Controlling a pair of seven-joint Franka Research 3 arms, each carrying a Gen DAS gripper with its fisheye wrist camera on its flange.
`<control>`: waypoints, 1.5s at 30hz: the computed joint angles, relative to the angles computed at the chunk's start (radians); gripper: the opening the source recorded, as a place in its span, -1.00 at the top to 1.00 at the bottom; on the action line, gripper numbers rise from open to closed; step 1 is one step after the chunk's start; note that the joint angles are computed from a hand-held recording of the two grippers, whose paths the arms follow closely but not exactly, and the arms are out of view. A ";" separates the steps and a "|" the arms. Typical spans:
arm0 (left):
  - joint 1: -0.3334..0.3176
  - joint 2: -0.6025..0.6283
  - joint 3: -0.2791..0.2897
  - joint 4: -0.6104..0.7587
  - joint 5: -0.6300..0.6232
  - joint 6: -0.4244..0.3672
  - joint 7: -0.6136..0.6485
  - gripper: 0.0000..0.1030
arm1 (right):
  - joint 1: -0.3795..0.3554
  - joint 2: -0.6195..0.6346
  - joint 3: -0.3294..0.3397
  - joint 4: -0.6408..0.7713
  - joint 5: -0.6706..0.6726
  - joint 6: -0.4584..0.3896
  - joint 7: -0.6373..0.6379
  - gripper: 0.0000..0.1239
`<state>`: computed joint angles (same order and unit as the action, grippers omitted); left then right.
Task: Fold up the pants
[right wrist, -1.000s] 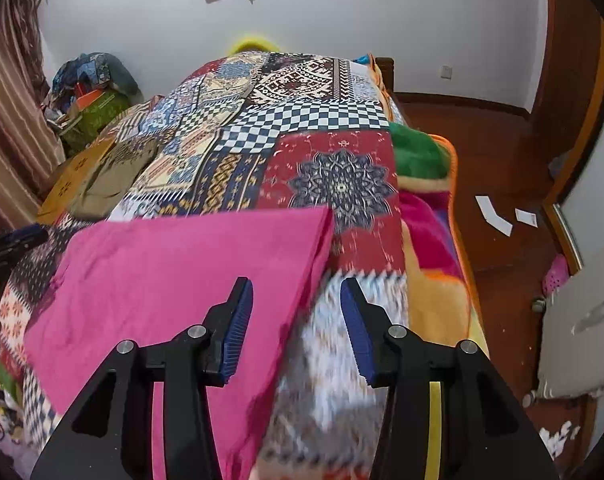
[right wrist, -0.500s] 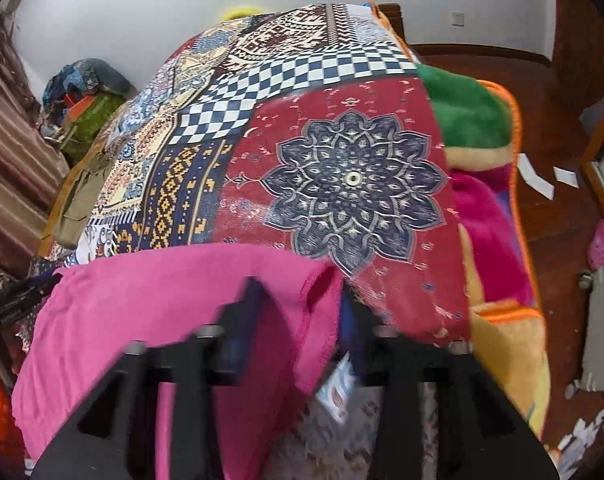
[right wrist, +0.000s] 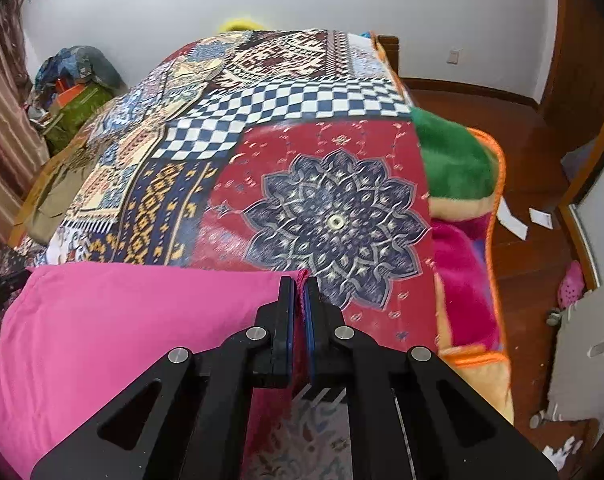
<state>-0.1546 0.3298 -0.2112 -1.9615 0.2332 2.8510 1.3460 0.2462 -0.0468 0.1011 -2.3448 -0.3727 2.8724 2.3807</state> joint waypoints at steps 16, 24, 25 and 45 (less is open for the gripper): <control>0.023 -0.240 -0.002 -0.172 -0.050 0.014 -0.007 -0.14 | -0.006 -0.241 0.108 -0.067 0.081 -0.080 -0.061 0.76; -0.037 -0.446 0.018 -0.371 -0.176 0.030 0.072 -0.62 | 0.001 -0.325 0.215 -0.104 0.130 -0.047 -0.061 0.48; -0.052 -0.466 0.026 -0.393 -0.199 0.032 0.084 -0.68 | -0.001 -0.328 0.234 -0.104 0.122 -0.050 -0.055 0.46; -0.242 -0.533 0.117 -0.534 -0.871 -0.086 0.340 -0.86 | 0.142 -0.260 0.243 -0.172 0.164 -0.082 -0.027 0.31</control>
<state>-0.3966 -0.2031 -0.0941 -2.4954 -0.6378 2.7646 1.6862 0.3878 -0.3073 0.3444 -2.5171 -0.2092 2.7907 2.3538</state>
